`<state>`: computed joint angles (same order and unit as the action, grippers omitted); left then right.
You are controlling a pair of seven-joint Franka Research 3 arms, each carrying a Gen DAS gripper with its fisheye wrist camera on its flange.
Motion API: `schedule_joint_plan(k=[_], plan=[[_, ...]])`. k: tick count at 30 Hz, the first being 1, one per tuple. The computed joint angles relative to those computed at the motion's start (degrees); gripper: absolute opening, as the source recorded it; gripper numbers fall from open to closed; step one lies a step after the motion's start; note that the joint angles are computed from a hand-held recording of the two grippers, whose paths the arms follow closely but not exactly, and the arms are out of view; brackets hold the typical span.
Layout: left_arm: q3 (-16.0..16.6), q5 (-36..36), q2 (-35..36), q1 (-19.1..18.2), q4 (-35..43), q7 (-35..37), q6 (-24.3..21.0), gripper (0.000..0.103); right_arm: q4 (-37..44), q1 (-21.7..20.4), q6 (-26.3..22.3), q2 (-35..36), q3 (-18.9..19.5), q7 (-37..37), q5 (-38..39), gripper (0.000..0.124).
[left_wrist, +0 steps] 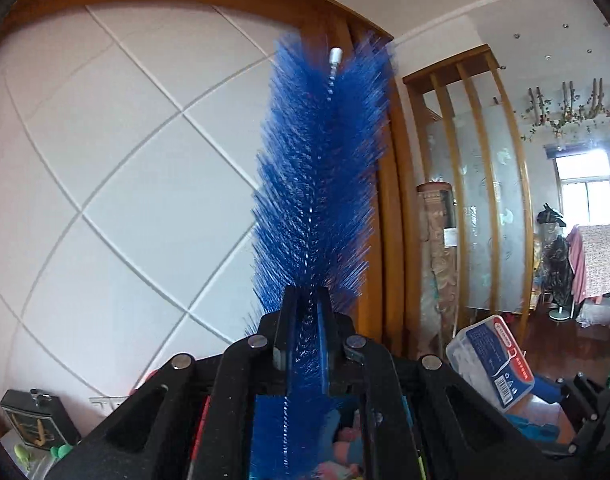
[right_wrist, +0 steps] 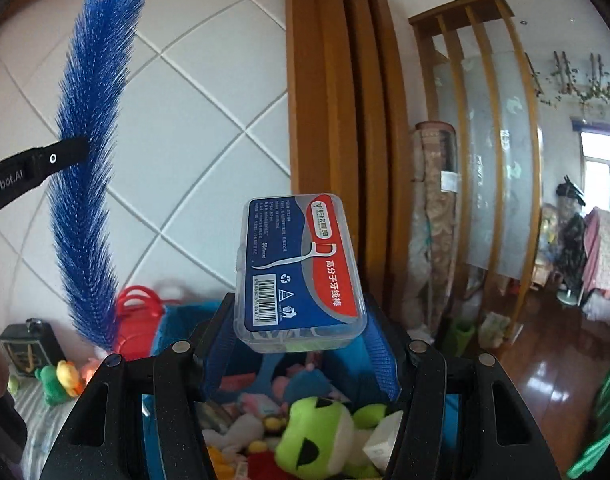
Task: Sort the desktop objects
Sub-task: 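Carry brush and floss-pick box into the blue bin and open both tools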
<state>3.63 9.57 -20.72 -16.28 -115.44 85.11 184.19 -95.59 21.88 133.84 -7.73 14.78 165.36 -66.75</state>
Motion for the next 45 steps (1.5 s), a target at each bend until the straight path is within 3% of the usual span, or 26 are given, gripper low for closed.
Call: schedule_joint_plan(k=[2, 5, 7, 9, 11, 14, 22, 26, 30, 37, 42, 45], plan=[[2.58, -2.25, 1.47, -4.90, 1.72, 3.71, -4.56, 0.009, -0.58, -0.31, 0.54, -0.31, -0.61, -0.86, 1.31, 0.059], [1.57, -3.94, 4.70, -4.65, 4.22, 5.01, -12.87, 0.009, -0.25, -0.62, 1.65, 1.14, -1.54, -4.22, 4.95, 0.059], [2.81, -8.47, 7.33, -5.68, 6.16, 8.71, -18.41, 0.009, 0.13, -0.48, 1.84, 2.48, -2.00, -6.25, 7.10, 0.059], [1.46, -8.30, 9.60, -3.58, 7.11, 8.50, -22.29, 0.009, 0.63, -0.25, 2.69, 4.22, -2.91, -7.94, 9.24, 0.059], [-1.12, -4.24, 10.95, 0.00, 7.00, 5.50, -23.26, 0.009, 1.52, 0.10, 3.36, 6.18, -3.78, -9.90, 11.52, 0.059], [-1.56, -10.26, 14.24, 0.65, 10.88, 9.64, -30.65, 0.009, 4.28, 1.16, 3.69, 9.68, -5.27, -12.98, 13.95, 0.059], [-6.36, -8.20, 17.05, 7.38, 11.03, 8.23, -33.36, 0.009, 12.61, 5.15, 4.65, 18.54, -10.41, -18.89, 18.12, 0.059], [-8.85, -6.33, 19.48, 10.57, 12.60, 5.83, -33.76, 0.030, 16.43, 7.20, 5.43, 22.64, -12.97, -21.79, 19.04, 0.059], [-9.83, -6.58, 21.85, 13.07, 13.50, 6.00, -33.71, 0.043, 21.72, 9.29, 4.78, 27.18, -15.11, -26.65, 20.34, 0.059], [-10.74, -8.12, 22.56, 14.51, 13.00, 6.85, -32.91, 0.047, 26.07, 12.49, 4.71, 30.74, -18.63, -31.18, 20.58, 0.059], [-10.89, -9.73, 21.62, 14.81, 11.72, 8.17, -32.40, 0.048, 24.84, 12.62, 7.98, 30.27, -19.34, -32.25, 21.30, 0.061], [-10.81, -10.45, 20.64, 14.76, 10.57, 8.87, -31.81, 0.048, 23.77, 12.84, 9.38, 29.57, -19.75, -31.55, 21.05, 0.073]])
